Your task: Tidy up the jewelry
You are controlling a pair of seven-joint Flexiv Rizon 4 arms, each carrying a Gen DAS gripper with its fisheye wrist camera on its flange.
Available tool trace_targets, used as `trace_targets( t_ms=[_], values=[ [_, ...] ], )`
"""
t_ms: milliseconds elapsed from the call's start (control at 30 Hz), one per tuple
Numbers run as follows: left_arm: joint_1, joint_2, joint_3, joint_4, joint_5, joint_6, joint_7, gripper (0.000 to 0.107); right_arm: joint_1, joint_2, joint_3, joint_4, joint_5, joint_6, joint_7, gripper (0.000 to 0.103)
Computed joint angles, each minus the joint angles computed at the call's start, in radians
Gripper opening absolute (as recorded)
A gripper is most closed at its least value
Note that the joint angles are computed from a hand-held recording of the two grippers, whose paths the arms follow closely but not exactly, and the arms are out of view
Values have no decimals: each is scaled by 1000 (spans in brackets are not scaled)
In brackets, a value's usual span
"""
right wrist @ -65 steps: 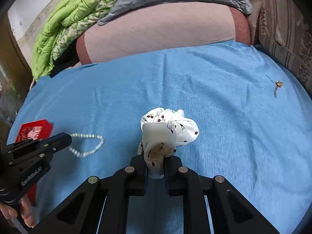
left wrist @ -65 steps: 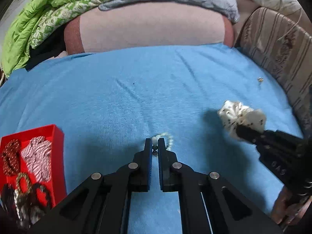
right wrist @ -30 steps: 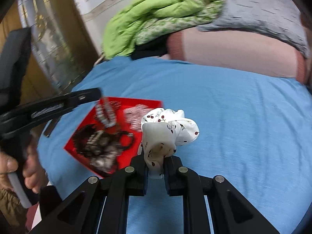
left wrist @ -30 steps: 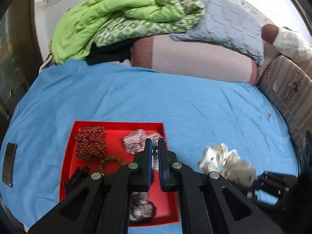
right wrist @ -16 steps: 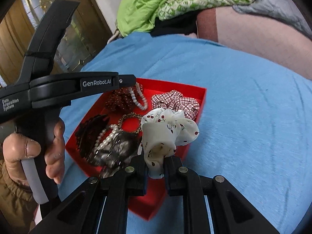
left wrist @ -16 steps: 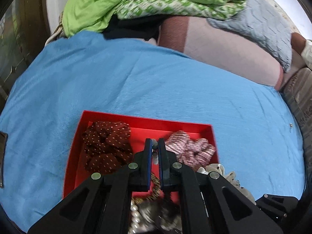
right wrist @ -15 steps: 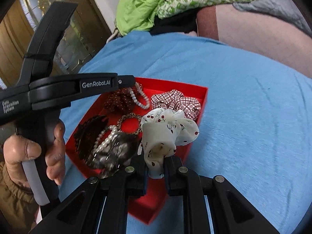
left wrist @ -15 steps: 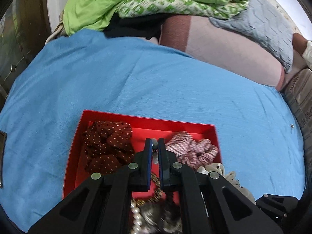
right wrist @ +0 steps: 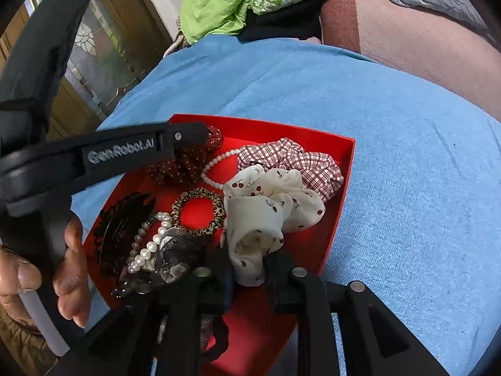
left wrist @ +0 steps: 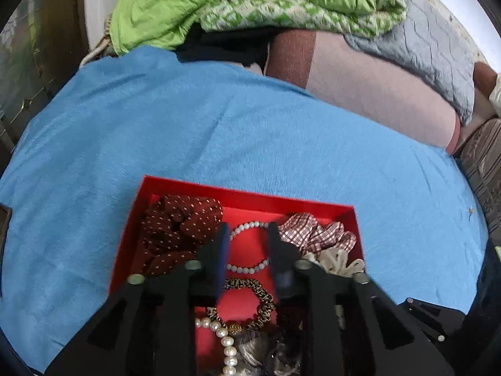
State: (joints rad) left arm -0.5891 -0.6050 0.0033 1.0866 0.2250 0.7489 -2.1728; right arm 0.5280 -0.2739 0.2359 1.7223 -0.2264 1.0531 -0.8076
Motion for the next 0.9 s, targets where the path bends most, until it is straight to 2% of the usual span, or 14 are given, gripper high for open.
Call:
trace_targets(
  t_ms=[33, 100, 200, 300, 367, 567, 733, 800, 900],
  values=[
    [-3, 11, 4, 9, 6, 9, -10, 28, 5, 7, -6, 8, -16, 6, 8, 38],
    [-11, 37, 12, 27, 20, 23, -29, 30, 8, 18, -11, 20, -36, 17, 20, 43],
    [-30, 77, 29, 50, 66, 32, -78, 46, 4, 38, -8, 32, -43, 24, 30, 47],
    [-53, 122, 44, 76, 130, 36, -138, 52, 7, 69, -10, 58, -74, 34, 56, 55],
    [-72, 144, 48, 82, 184, 22, -176, 55, 8, 95, -12, 83, -106, 43, 82, 55],
    [-170, 201, 61, 60, 422, -89, -315, 74, -4, 192, 9, 179, -158, 56, 174, 56],
    [-250, 237, 41, 44, 624, -191, -415, 84, -28, 285, 37, 281, -209, 55, 289, 67],
    [-303, 245, 38, 29, 740, -259, -465, 93, -39, 323, 52, 317, -209, 48, 317, 67],
    [-357, 259, 17, 25, 867, -329, -526, 101, -51, 364, 70, 351, -217, 16, 349, 67]
  ],
)
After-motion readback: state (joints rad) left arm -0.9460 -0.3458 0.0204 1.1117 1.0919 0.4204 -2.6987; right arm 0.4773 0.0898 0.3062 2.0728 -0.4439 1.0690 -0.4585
